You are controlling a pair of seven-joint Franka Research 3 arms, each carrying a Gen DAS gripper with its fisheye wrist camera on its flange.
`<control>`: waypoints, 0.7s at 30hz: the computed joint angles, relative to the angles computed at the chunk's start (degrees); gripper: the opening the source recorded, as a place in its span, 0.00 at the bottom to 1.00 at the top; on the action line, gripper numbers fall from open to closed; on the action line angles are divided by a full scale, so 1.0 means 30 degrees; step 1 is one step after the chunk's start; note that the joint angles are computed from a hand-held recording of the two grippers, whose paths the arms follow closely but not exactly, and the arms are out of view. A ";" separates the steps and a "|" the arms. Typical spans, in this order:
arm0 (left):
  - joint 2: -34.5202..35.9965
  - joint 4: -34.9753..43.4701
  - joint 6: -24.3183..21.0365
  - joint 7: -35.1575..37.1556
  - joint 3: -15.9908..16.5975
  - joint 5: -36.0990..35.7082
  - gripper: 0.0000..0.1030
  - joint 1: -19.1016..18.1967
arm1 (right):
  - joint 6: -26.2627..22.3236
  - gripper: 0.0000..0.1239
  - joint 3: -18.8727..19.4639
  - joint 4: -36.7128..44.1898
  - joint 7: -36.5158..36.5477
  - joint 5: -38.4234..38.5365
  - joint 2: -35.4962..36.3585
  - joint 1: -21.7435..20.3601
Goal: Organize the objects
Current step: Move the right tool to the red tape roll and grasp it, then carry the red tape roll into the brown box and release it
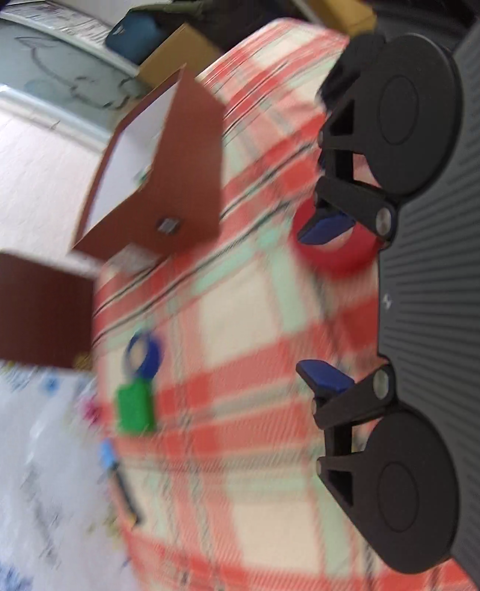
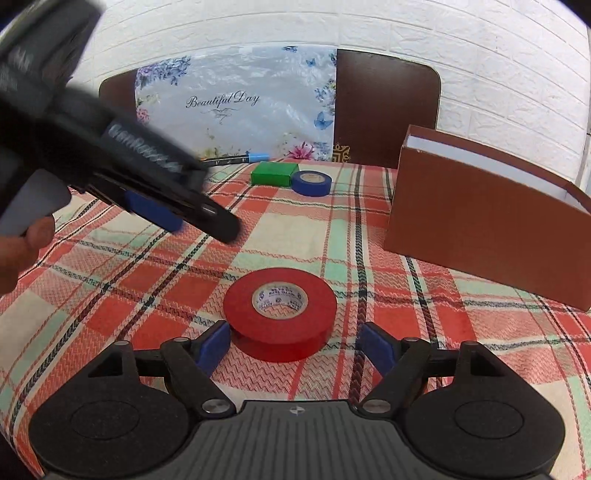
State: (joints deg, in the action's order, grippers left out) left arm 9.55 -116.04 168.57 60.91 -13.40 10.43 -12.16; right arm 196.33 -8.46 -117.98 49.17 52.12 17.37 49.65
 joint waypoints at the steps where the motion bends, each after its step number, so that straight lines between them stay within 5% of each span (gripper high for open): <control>1: 0.0247 0.0366 -0.0589 0.0742 -0.0540 -0.0916 0.67 0.0221 | 0.0018 0.60 0.0376 -0.0046 0.0183 -0.0328 -0.0010 -0.0411; 5: 0.1166 0.1596 -0.2524 0.0565 -0.0417 -0.0903 0.59 -0.0387 | -0.0134 0.60 0.1597 -0.0189 0.1003 -0.2005 -0.0057 -0.1891; 10: 0.1476 0.1651 -0.2300 -0.1005 0.0212 0.0551 0.41 -0.0842 | -0.0978 0.55 0.2906 0.0300 0.2812 -0.5007 0.0355 -0.3715; 11: 0.1557 0.1683 -0.2160 -0.0400 -0.0187 -0.0059 0.29 -0.0504 | -0.0935 0.55 0.2604 0.0481 0.2505 -0.4641 0.0468 -0.3305; 12: 0.1566 0.1803 -0.2306 -0.0796 -0.0006 0.0200 0.28 -0.0673 | -0.0676 0.55 0.2577 0.0492 0.2673 -0.4876 0.0552 -0.3227; 15: 0.1206 0.2065 -0.2621 -0.1281 0.0043 0.0333 0.28 -0.0734 | 0.1175 0.55 0.4704 -0.0218 0.4333 -0.6846 0.0341 -0.5339; 21: 0.2166 0.5502 -0.1822 -0.2024 0.0694 0.3427 0.28 -0.1915 | 0.5544 0.55 0.4147 0.0630 0.3176 -0.6611 0.0682 -0.5478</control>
